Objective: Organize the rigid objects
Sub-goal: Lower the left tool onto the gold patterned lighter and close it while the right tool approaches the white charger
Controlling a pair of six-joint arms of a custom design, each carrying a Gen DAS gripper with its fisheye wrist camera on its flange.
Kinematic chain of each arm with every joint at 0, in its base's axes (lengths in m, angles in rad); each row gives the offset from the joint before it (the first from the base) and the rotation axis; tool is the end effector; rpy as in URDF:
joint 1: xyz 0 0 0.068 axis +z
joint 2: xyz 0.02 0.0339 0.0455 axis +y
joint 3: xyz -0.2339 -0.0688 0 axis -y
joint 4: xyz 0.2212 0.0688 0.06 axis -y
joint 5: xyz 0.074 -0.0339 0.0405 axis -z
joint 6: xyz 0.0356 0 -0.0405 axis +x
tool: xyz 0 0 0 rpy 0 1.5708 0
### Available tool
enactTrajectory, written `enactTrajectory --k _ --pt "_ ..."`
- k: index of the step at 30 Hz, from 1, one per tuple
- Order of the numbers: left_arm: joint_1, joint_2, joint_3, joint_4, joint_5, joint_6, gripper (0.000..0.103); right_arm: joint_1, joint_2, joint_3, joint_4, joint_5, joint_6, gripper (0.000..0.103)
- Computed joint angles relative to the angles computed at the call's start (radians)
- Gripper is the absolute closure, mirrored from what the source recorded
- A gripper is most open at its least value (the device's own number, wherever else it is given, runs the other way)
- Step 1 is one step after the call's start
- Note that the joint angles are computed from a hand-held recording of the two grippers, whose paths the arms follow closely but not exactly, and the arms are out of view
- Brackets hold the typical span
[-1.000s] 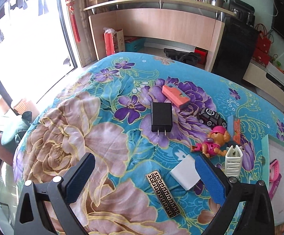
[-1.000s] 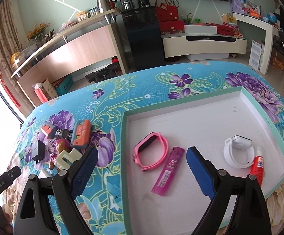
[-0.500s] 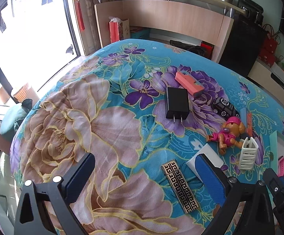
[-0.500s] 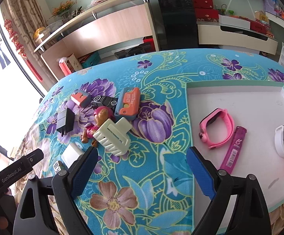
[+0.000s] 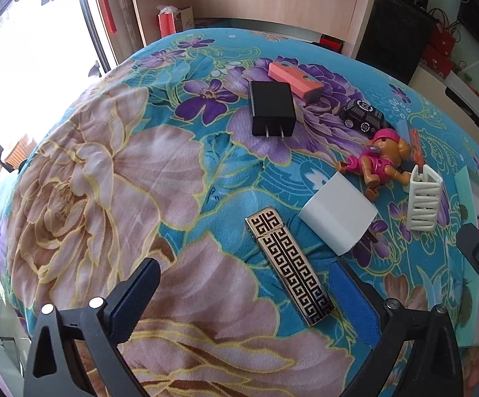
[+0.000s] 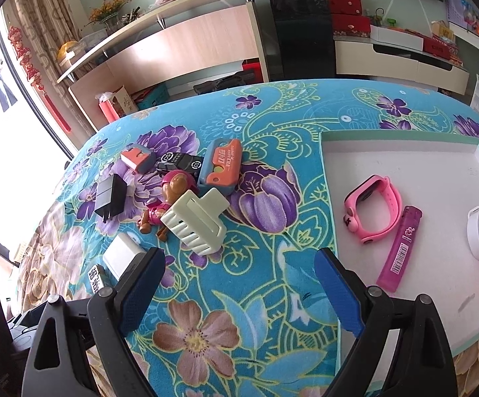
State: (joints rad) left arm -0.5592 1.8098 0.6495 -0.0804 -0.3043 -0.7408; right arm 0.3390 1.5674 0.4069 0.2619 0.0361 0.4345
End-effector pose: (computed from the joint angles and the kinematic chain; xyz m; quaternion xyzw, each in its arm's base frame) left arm 0.2207 -0.1255 0.0597 -0.1132 0.9687 0.0207 0.2198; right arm 0.2180 0.0755 0.0828 0.0510 0.9425 0.1086 0.3118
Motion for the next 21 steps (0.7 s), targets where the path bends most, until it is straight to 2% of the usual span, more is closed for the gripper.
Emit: enactTrajectory --k 3,6,16,21 --pt "-0.002 0.051 0.024 0.019 0.028 0.004 0.0 0.001 0.007 0.002 0.003 0.001 -0.001 0.011" --pt "-0.007 0.091 0.054 0.001 0.007 0.012 0.0 0.003 0.014 0.005 0.002 0.001 -0.001 0.011" --pt "0.103 0.035 -0.024 0.033 0.01 0.019 0.0 0.017 0.037 0.012 0.015 -0.019 -0.004 0.011" --pt "0.124 -0.001 -0.063 0.068 0.022 0.035 0.013 0.058 0.052 0.018 0.037 -0.06 -0.023 0.011"
